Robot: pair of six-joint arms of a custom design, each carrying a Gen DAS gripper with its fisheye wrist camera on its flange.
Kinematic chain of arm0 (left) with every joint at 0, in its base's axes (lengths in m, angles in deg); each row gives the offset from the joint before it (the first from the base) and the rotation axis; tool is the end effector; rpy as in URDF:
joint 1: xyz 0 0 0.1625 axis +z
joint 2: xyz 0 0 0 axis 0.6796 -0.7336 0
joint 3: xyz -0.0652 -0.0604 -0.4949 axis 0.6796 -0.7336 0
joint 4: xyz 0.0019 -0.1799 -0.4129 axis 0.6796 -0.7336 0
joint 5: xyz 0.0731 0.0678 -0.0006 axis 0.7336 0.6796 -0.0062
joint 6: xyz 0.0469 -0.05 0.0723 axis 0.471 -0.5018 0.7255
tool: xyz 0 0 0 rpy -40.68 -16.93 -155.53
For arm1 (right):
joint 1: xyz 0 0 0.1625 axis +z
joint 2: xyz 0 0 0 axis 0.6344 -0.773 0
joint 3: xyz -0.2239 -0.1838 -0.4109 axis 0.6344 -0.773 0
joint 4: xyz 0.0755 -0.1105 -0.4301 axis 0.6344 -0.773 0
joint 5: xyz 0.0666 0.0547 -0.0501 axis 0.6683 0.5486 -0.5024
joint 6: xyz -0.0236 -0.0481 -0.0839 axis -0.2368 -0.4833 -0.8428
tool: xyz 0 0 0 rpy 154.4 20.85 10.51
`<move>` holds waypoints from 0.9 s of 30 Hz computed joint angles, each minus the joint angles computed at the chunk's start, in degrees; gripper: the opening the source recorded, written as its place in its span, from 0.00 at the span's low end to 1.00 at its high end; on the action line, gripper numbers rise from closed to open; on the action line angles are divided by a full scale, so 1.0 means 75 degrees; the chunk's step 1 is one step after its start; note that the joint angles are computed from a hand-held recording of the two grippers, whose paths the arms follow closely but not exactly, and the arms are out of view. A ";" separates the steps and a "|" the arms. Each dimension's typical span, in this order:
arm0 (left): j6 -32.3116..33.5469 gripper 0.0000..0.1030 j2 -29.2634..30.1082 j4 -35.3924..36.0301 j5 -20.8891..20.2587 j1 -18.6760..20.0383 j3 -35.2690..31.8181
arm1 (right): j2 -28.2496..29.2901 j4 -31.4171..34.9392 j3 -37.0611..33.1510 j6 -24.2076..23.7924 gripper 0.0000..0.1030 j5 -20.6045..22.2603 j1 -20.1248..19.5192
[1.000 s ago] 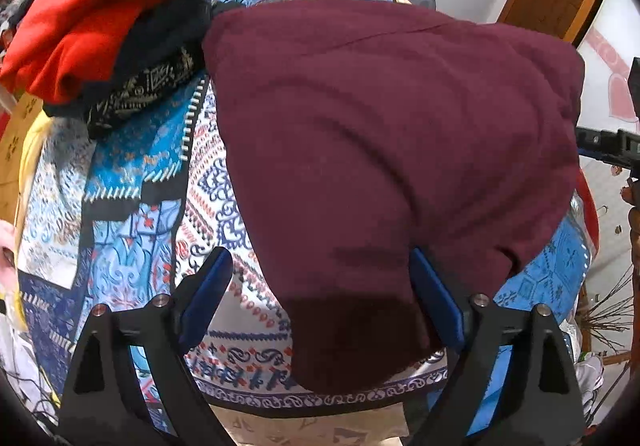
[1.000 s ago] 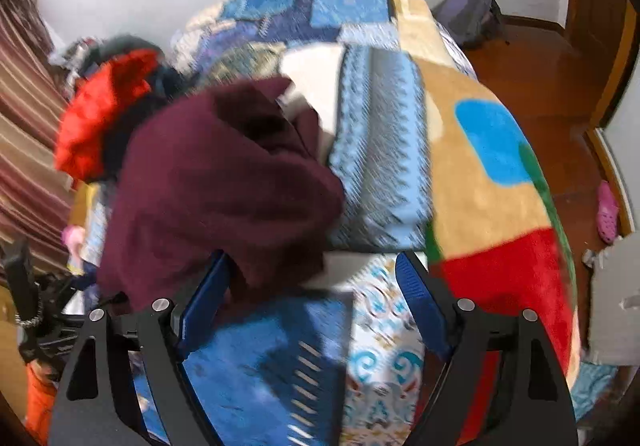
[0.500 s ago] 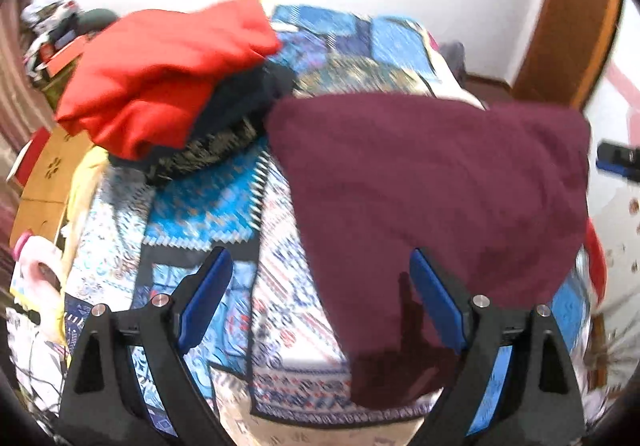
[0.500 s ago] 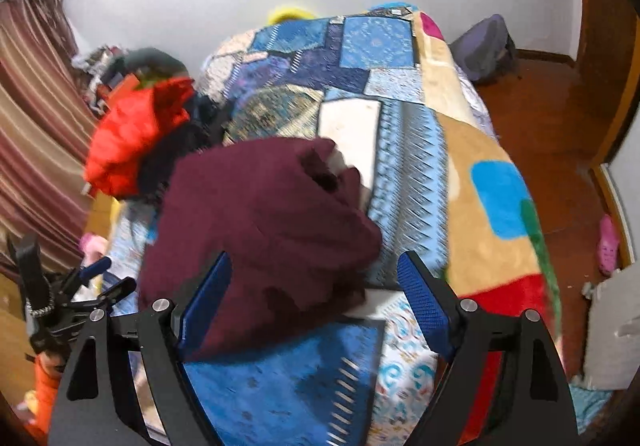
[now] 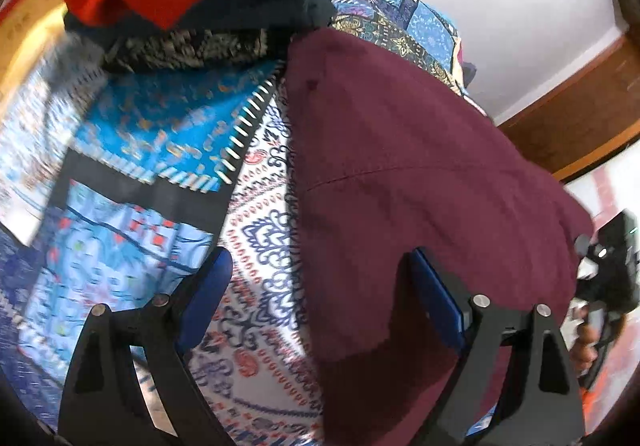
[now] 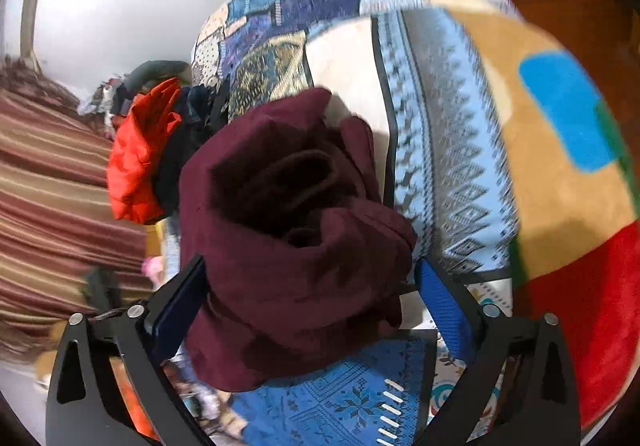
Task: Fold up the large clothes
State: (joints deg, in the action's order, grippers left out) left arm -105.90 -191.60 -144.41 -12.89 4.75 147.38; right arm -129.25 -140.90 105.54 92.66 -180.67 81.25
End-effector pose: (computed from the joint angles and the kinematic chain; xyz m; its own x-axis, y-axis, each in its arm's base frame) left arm -0.0666 -0.3454 0.3486 -0.9566 -0.0750 -0.2815 0.0608 0.8935 -0.4449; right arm 0.3186 -0.3223 0.1896 -0.9971 0.0358 0.0677 0.0111 0.9423 -0.3345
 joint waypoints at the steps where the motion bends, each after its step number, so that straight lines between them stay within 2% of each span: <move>1: 0.0081 0.88 0.0081 -0.0227 -0.0190 0.0175 -0.0010 | -0.0023 -0.0046 0.0055 -0.0033 0.99 0.0267 -0.0147; 4: 0.0290 0.88 0.0391 -0.0806 -0.0838 0.0711 -0.0073 | 0.0015 -0.0163 0.0105 -0.0128 0.99 0.0836 -0.0446; 6: 0.0413 0.88 0.0621 -0.1164 -0.1340 0.1073 -0.0127 | 0.0090 -0.0154 0.0059 -0.0121 0.99 0.0946 -0.0509; 9: 0.0475 0.93 0.0923 -0.1578 -0.1786 0.1427 -0.0185 | 0.0338 0.0001 -0.0159 -0.0145 0.99 0.0922 -0.0480; 13: 0.0637 0.93 0.1204 -0.1778 -0.1819 0.1413 -0.0274 | 0.0658 0.0340 -0.0451 -0.0154 1.00 0.0627 -0.0360; 17: 0.0807 0.93 0.1502 -0.2226 -0.2392 0.1688 -0.0371 | 0.0737 0.0446 -0.0578 -0.0202 0.99 0.0519 -0.0285; 19: 0.0890 0.89 0.1624 -0.2361 -0.2633 0.1663 -0.0402 | 0.0730 0.0402 -0.0555 -0.0170 0.96 0.0550 -0.0288; 21: 0.0916 0.80 0.1602 -0.2180 -0.2246 0.1383 -0.0405 | 0.0620 0.0384 -0.0479 -0.0218 0.90 0.0597 -0.0326; 22: 0.0910 0.78 0.1550 -0.2115 -0.2114 0.1272 -0.0393 | 0.0578 0.0372 -0.0451 -0.0222 0.84 0.0629 -0.0314; 26: 0.0890 0.49 0.1284 -0.1908 -0.1972 0.1021 -0.0452 | 0.0497 0.0440 -0.0521 -0.0313 0.61 0.0641 -0.0190; 27: 0.0892 0.43 0.1186 -0.1770 -0.1916 0.0935 -0.0491 | 0.0496 0.0460 -0.0554 -0.0310 0.59 0.0612 -0.0141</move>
State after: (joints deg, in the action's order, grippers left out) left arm -99.21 -182.71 -157.69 -27.26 11.76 143.70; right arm -125.52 -137.44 101.38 90.34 -176.08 80.20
